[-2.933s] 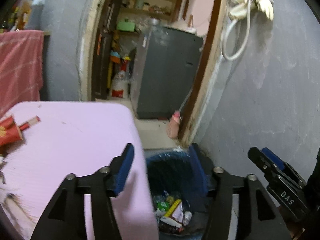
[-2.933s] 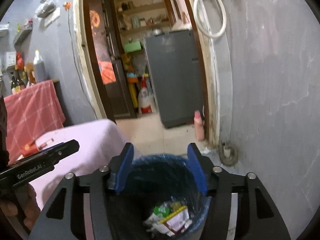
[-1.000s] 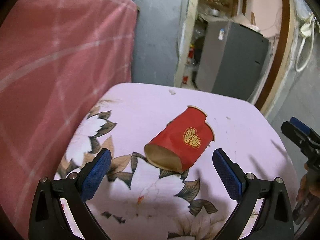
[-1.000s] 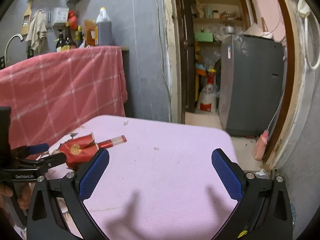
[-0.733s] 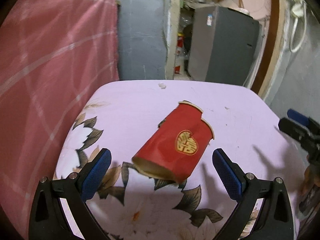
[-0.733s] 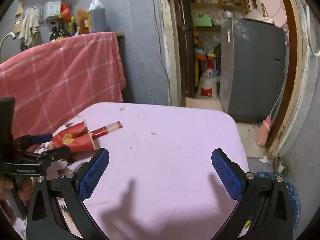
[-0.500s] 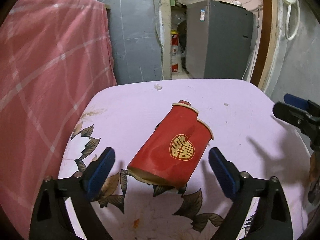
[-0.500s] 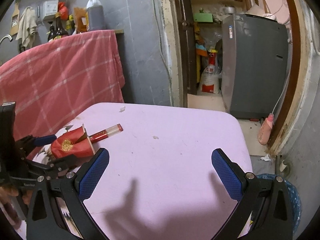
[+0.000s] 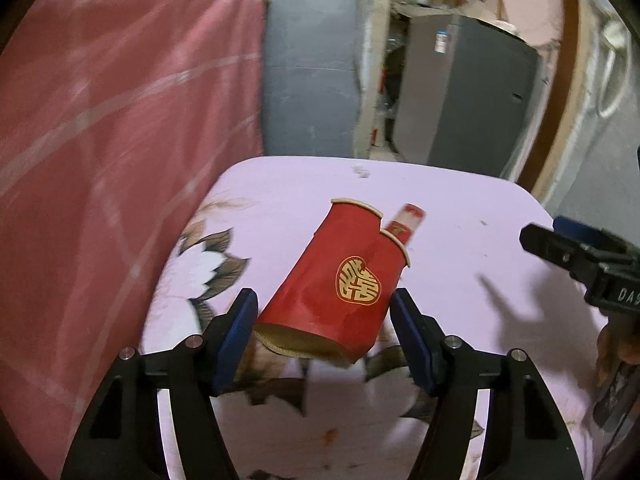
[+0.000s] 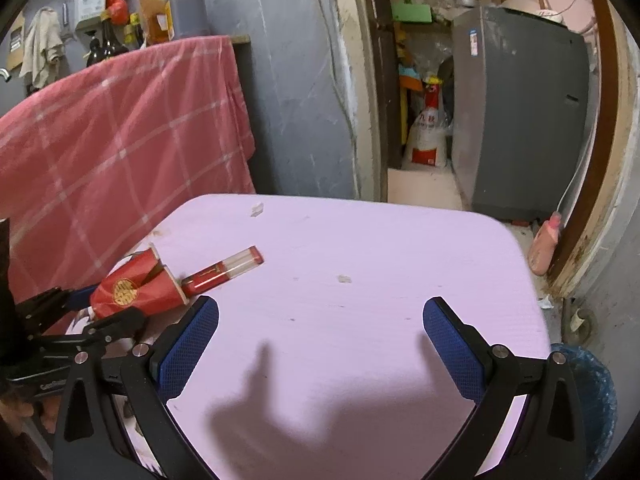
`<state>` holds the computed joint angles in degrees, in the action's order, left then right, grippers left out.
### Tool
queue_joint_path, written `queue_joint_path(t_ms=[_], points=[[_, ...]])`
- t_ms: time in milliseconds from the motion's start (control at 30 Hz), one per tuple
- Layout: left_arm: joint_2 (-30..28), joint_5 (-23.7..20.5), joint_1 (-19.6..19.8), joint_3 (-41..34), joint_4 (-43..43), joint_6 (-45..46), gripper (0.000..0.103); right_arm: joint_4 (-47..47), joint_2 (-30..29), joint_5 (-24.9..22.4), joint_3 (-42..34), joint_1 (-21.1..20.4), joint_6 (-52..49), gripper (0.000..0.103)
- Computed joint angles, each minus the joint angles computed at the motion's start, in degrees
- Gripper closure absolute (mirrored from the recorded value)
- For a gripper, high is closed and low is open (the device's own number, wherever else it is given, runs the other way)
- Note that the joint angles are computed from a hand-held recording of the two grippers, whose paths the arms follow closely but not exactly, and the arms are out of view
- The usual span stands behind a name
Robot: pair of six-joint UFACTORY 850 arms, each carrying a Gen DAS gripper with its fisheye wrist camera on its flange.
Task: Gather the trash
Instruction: 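Grasp the red paper cup with the left tool while the right tool approaches the red tube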
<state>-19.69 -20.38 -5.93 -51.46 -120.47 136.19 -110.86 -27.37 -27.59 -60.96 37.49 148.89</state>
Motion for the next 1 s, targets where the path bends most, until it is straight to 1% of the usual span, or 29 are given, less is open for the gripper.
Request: queue_joint_path(t_ms=[167,267,300,400,467,533,633,733,767,833,1000], points=[[-0.56,-0.4,1.93,-1.7,5.03,-7.52,0.04,7.1,-3.42,3.87,-5.18,-0.54,-7.65,0.0],[-0.38,0.27,2.24,-1.87,3.44,-6.9,0.04,12.4,-5.18,6.49,-8.08,-1.05,-13.24,0.001],[-0.61,0.02,2.58,-2.28,4.81,-8.6,0.04,14.45,-5.74,7.18,-9.04,-1.19,-15.48,0.001],[-1.25,-0.28,3.32,-3.35,6.75,-11.73,0.04,20.77,-7.54,9.18,-12.01,-1.78,-22.05,0.006],[-1.6,-0.75,3.83,-3.86,8.21,-13.84,0.04,24.97,-8.74,10.79,-13.91,-2.21,-25.94,0.017],[-2.02,-1.33,4.36,-4.39,9.9,-16.03,0.04,30.02,-10.12,12.39,-16.11,-2.73,-30.68,0.02],[-2.34,-1.56,5.04,-4.79,12.42,-19.22,0.041,34.58,-11.78,14.13,-18.71,-3.15,-34.92,0.022],[-2.95,-2.9,6.08,-5.33,16.52,-24.26,0.042,44.21,-13.87,14.71,-21.86,-3.46,-44.42,0.029],[-3.09,-3.19,6.17,-5.48,17.22,-25.18,0.042,46.43,-14.6,14.05,-22.94,-3.4,-46.77,0.029],[-3.33,-3.73,6.36,-5.91,18.91,-26.95,0.043,49.69,-15.39,12.96,-24.4,-3.26,-50.69,0.029],[-3.95,-5.29,7.21,-6.73,21.52,-30.03,0.043,56.1,-17.11,11.64,-27.37,-3.13,-59.39,0.04]])
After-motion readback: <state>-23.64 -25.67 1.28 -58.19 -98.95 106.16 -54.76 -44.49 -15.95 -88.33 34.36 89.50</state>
